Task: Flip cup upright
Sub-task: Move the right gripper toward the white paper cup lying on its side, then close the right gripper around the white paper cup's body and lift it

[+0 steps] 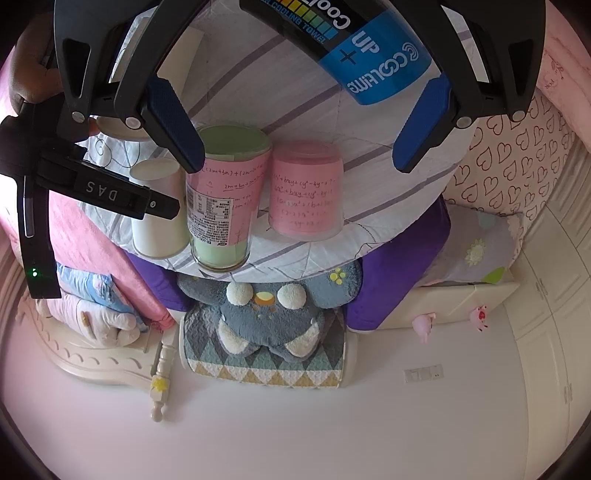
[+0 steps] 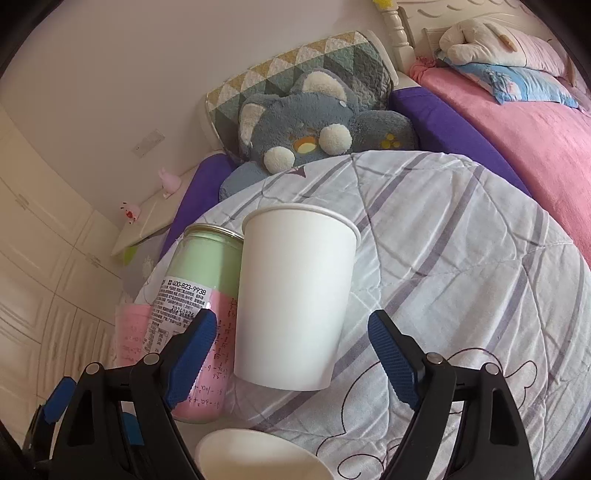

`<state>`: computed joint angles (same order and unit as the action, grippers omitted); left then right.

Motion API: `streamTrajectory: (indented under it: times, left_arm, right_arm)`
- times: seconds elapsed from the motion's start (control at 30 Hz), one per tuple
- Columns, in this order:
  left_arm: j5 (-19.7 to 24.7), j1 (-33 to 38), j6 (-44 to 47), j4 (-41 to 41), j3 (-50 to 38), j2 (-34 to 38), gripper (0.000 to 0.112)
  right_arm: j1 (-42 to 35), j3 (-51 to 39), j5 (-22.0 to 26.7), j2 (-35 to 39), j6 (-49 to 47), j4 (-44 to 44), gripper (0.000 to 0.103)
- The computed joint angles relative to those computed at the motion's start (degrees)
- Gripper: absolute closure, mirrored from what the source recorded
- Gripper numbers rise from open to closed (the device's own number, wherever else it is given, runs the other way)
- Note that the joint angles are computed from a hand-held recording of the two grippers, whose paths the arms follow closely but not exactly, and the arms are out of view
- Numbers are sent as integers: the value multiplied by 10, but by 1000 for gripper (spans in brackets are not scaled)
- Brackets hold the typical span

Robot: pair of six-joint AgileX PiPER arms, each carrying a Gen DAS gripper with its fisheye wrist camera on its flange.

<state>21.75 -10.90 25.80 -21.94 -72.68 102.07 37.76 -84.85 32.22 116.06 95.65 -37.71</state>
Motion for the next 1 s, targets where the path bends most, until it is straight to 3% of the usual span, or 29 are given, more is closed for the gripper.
streamTrajectory:
  times: [0.1,0.17,0.2,0.23,0.37,0.7,1.0]
  left_arm:
    - [10,-2,-20,18,-15,13,9]
    - [12,-2,-21,16,-19,15,9]
    - [11,-2,-22,17,-17,15,9]
    - [10,-2,-21,16,-18,15,9]
    - [9,-2,-22,19,-17,15,9]
    - [10,1,-8,-5,4,-12,9]
    - [19,-10,-1,-5,70,-101,9]
  right_arm:
    - [6,-11,9,9,-15,2,20]
    - [9,-18,20,11,-24,0,29]
    - [10,-18,22,11,-27,-2,39]
    - [10,-17,20,11,-28,-1,40]
    - [9,-21,27,12,-37,-5,40]
    - [53,-15,113,-20,20,-100,40]
    - [122,14,204,-77,49,-153,40]
